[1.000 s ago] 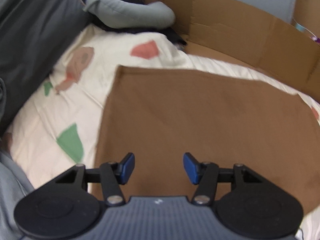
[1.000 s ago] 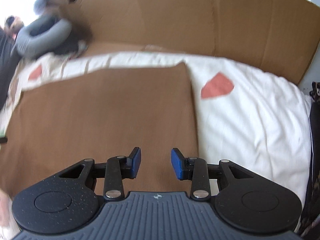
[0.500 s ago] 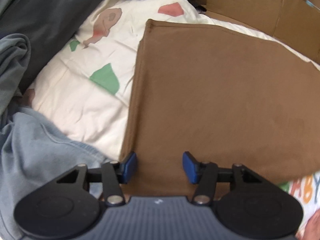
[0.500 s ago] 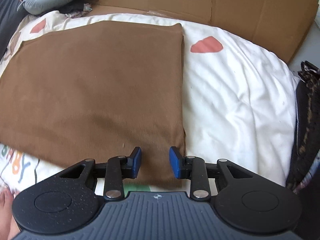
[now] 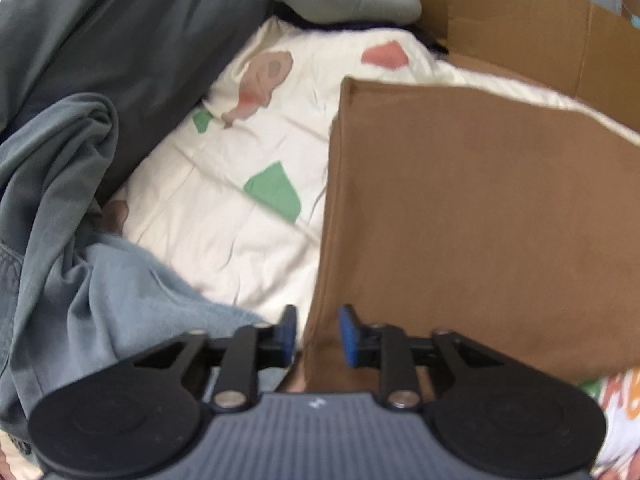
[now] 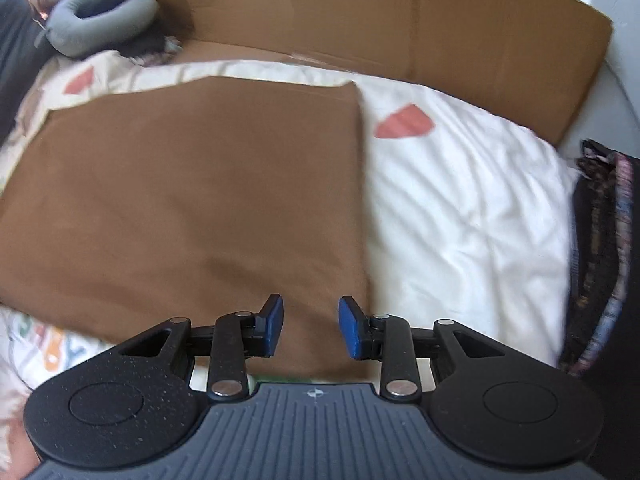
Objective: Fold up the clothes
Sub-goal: 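Move both open tools back over the folded brown shirt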
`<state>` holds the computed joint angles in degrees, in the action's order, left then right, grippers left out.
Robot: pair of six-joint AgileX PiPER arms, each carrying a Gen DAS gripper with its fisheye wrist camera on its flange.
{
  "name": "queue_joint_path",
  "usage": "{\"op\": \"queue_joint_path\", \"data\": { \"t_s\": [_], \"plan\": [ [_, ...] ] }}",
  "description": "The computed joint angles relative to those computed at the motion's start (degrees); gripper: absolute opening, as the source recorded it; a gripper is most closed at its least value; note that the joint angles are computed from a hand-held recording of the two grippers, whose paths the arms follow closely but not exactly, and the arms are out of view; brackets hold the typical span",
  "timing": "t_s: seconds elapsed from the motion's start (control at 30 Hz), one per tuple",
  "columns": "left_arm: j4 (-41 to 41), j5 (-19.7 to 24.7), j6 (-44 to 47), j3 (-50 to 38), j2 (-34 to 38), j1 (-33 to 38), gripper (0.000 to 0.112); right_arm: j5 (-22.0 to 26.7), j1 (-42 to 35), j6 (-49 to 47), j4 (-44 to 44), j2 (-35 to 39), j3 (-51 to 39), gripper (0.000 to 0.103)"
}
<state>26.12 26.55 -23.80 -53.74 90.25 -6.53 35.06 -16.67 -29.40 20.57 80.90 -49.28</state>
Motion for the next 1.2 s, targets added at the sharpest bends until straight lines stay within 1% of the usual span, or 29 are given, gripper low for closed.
{"op": "queue_joint_path", "data": {
  "t_s": [0.07,0.17,0.2,0.27,0.33,0.5,0.57,0.6,0.7,0.73,0.93,1.03,1.17,1.2],
  "plan": [
    [-0.6,-0.4,-0.3,-0.8,0.3,-1.1,0.033,-0.4,1.5,-1.4,1.2,1.3,-1.0,0.037],
    [-1.6,-1.3,-0.4,-1.9,1.1,-2.5,0.045,0.1,3.3,-2.7,2.4,2.6,-2.5,0.037],
    [-2.4,-1.7,0.3,-2.2,1.7,-2.9,0.046,1.0,3.4,-3.3,3.5,3.1,-3.2,0.037],
    [-7.9,-3.5,5.9,-2.4,2.3,-2.8,0.046,1.7,3.5,-4.1,5.3,4.0,-4.3,0.037],
    [-8.5,-4.5,6.5,-3.2,3.4,-3.7,0.046,1.9,3.8,-4.8,6.7,4.8,-5.2,0.037],
    [-18.2,-5.5,13.5,-6.3,6.2,-6.4,0.046,0.5,5.2,-6.6,8.5,7.8,-7.3,0.037],
    [-19.7,-6.1,14.6,-7.0,7.1,-7.9,0.046,0.0,5.9,-7.3,8.9,9.0,-8.0,0.037],
    [-22.7,-6.2,17.2,-7.0,7.3,-8.2,0.046,-0.1,6.3,-7.7,9.1,9.5,-8.2,0.037],
    [-31.9,-6.0,25.3,-7.1,8.2,-9.1,0.046,-0.4,7.3,-9.0,9.3,10.5,-8.3,0.037],
    [-33.4,-5.5,27.0,-7.2,8.6,-9.6,0.046,-0.4,7.7,-9.1,9.1,10.8,-8.3,0.037],
    [-41.9,-5.3,36.8,-5.1,8.4,-12.3,0.045,-0.2,10.0,-7.7,6.8,10.4,-6.2,0.038],
    [-44.5,-4.8,38.9,-4.4,8.2,-12.8,0.045,1.0,11.0,-6.9,5.6,9.6,-4.8,0.038],
    [-48.3,-4.4,42.5,-3.6,8.0,-13.8,0.045,1.4,11.9,-6.7,5.3,7.9,-2.3,0.038],
    [-50.2,-4.0,44.4,-3.5,7.9,-13.9,0.042,1.6,12.1,-6.6,5.2,7.5,-1.9,0.038]
  ]
}}
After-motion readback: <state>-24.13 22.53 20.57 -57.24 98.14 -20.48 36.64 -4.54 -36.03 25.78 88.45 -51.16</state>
